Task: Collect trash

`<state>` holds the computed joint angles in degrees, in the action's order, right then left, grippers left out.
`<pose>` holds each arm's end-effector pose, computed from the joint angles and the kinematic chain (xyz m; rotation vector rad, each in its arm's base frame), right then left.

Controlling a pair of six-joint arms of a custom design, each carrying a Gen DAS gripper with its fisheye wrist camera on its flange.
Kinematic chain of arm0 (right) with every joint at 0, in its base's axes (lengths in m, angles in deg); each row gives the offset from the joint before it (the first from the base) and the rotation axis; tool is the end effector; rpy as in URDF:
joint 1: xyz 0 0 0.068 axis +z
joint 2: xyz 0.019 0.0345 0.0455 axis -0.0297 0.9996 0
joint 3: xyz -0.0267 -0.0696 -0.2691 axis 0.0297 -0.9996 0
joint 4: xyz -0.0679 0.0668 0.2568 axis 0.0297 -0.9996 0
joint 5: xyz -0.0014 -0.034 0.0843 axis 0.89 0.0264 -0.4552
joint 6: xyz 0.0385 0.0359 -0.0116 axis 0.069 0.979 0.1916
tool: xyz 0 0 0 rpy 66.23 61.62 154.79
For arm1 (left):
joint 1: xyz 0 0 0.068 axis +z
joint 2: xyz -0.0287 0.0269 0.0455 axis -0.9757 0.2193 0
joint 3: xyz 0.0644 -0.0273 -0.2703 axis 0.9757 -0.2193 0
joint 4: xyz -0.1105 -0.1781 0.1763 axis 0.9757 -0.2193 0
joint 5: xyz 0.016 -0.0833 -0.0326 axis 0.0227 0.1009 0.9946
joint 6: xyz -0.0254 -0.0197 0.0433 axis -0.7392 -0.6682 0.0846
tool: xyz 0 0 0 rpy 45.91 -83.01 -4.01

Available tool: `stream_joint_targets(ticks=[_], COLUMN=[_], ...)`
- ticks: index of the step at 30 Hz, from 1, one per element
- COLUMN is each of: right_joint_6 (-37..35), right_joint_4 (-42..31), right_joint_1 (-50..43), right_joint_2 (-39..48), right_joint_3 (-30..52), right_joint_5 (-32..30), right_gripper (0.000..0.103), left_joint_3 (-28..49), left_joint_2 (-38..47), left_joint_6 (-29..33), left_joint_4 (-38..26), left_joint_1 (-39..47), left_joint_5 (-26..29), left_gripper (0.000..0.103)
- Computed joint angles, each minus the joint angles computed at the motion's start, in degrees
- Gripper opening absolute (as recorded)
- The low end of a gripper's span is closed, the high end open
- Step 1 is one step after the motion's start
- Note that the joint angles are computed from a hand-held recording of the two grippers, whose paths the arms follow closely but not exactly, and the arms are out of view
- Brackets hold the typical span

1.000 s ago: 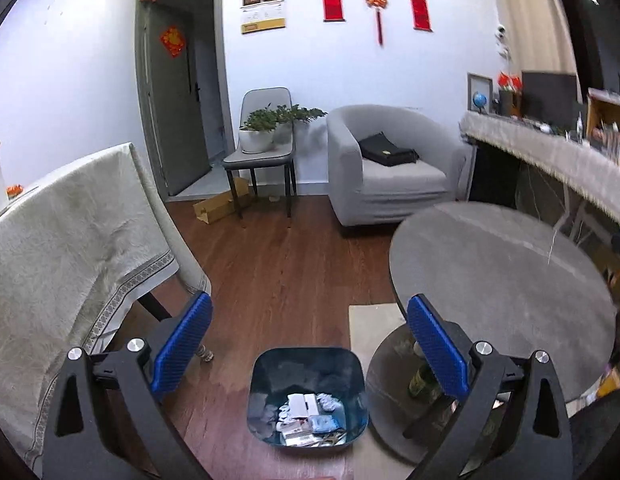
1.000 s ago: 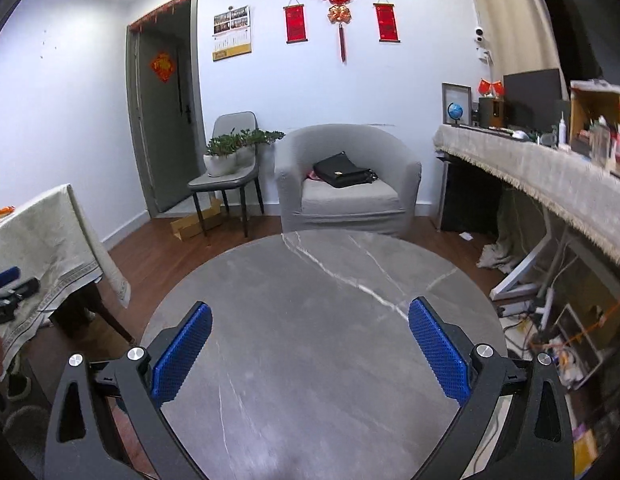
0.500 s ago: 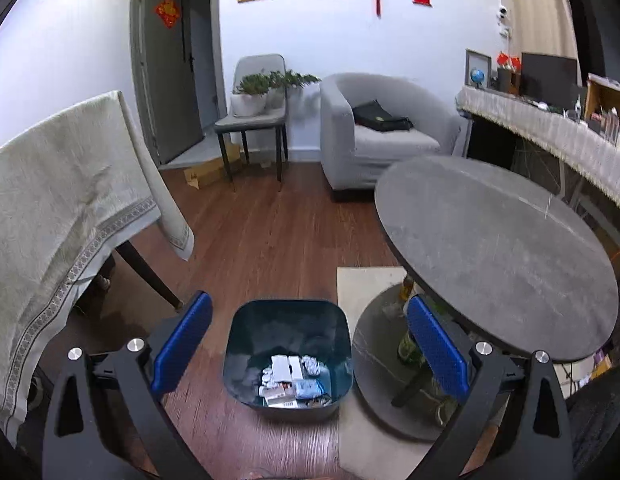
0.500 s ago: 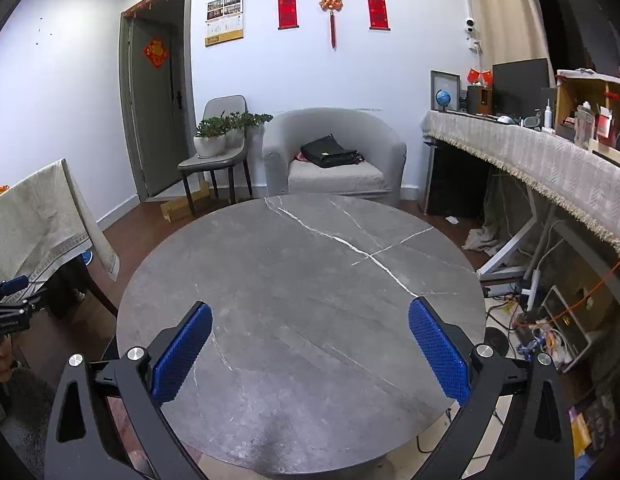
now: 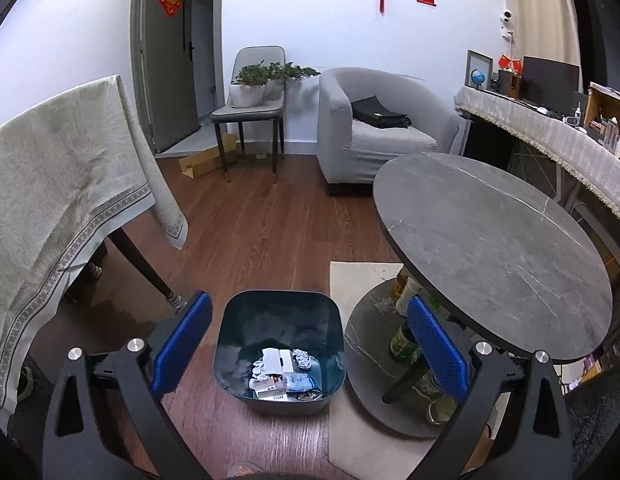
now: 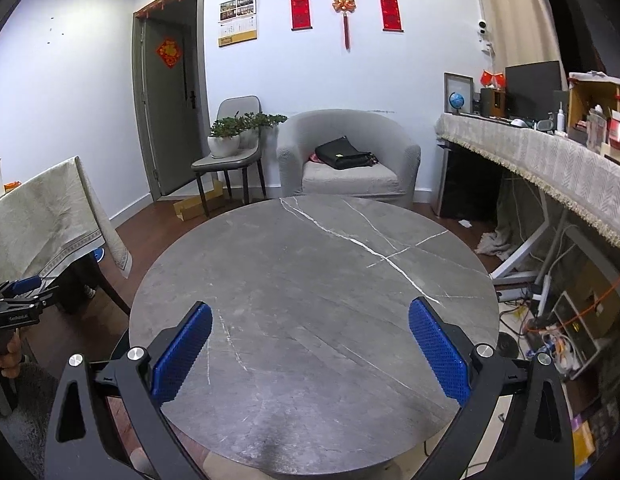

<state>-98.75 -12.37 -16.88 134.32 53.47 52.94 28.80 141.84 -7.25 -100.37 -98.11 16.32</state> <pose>0.1799 -0.0335 0.3744 -0.1642 2.0454 0.1783 0.1777 -0.0552 0.3787 -0.0746 2.2136 0.0192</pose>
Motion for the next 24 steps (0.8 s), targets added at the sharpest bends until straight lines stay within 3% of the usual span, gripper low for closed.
stream_joint_targets(ticks=[24], right_joint_6=[-0.2], right_joint_4=[-0.7], right_joint_1=[1.5], right_joint_2=[0.4], right_joint_3=[0.8], right_joint_5=[1.8], right_gripper=[0.1], left_joint_3=[0.0], left_joint_2=[0.3], left_joint_6=[0.1], left_joint_4=[0.2], left_joint_1=[-1.4], left_joint_5=[-1.6], left_gripper=[0.1])
